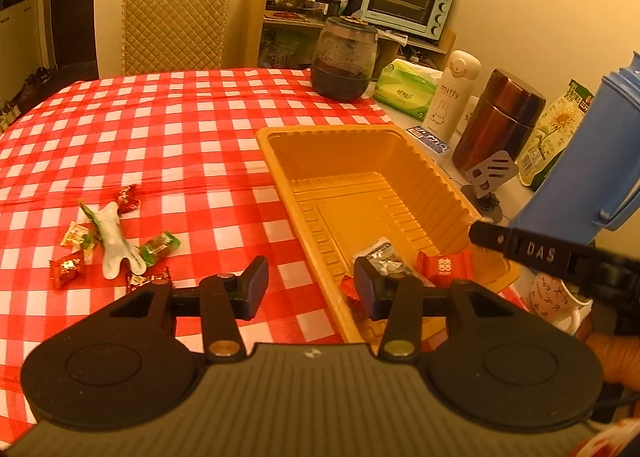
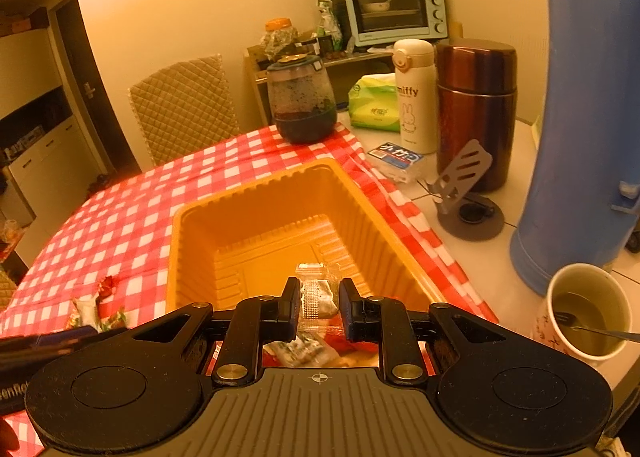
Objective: Organize snacks
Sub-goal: 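Move both open grippers back toward the remaining snacks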
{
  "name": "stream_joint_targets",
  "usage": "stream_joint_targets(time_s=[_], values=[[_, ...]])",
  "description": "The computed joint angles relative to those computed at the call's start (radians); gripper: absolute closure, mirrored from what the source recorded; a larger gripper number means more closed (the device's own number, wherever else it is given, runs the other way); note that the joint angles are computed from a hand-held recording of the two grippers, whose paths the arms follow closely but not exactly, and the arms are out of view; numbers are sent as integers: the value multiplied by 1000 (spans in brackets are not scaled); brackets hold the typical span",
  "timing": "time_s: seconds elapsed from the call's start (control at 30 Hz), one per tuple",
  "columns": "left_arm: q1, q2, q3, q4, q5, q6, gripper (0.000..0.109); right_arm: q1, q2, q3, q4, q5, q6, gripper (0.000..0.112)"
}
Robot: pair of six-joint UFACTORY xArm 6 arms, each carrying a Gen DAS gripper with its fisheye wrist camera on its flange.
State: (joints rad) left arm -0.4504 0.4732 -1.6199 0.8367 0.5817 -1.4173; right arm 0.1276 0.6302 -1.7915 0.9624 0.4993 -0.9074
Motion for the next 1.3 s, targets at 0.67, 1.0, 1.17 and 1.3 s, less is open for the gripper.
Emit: stream_joint_targets(time_s=[0.67,1.0,1.17,1.3], values=[[-27,-140,177,35,29,-92,63,-27,-152,199,51,16,29,51],[-60,-262,290,73,80,-156,47,-7,-304,367,76,-2,-21,51],[-78,-320,342,90,111,-178,41,9,-371,439,97,-11,-72,51],[-91,-365,384,92,139,-188,37,18,-411,479,101,-12,-88,51]])
